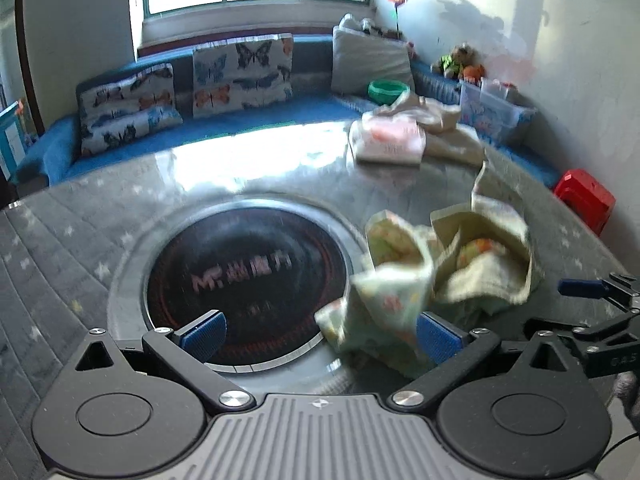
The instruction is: Fold clothes
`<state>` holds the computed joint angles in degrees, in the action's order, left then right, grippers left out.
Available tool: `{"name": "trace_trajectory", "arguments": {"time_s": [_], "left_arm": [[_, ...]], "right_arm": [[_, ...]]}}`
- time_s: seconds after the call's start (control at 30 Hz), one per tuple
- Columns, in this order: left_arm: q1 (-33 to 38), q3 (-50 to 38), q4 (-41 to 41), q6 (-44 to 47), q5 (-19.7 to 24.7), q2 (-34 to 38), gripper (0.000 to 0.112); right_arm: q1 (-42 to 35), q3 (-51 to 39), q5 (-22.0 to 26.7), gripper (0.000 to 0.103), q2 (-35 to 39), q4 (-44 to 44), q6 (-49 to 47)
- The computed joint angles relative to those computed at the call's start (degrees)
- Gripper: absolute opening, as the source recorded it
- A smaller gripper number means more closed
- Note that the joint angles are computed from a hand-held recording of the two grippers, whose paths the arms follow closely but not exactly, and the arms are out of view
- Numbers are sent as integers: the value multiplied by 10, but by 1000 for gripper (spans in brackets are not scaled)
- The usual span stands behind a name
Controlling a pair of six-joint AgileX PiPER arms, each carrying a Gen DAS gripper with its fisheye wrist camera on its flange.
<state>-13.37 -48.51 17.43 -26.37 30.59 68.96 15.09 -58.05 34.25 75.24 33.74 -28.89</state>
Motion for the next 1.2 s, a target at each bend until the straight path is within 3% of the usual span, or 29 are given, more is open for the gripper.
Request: {"name": "trace_trajectory", "arguments": {"time_s": [0.17,0.3,0.43,0.57,0.77,0.9,1.07,1.1,1.2], "left_arm": [[26,-52,-48,49,-13,37,103],[38,-107,-127,117,-13,97,101],[53,-160,-227,199,-2,159,91],[71,-214,-296,244,26,222,81],[90,-268,-369,271,65,282,83],[89,-330,-368,249,108,336,84],[89,-378,-382,251,148,390,82],[91,-376,-393,258,150,394,76],[105,-364,-452,304,157,400,36]], "right_arm": [[-33,-53,16,99,14,25,-30],[-28,-110,-3,93,55,-28,12],[-28,-192,-2,84,125,-88,81],[-28,-267,14,77,195,-140,150],[-24,-370,79,74,287,-142,196],[7,-418,120,73,323,-189,217],[38,-431,152,56,338,-260,234],[38,-423,155,54,334,-262,230],[31,-389,155,36,313,-257,213]]}}
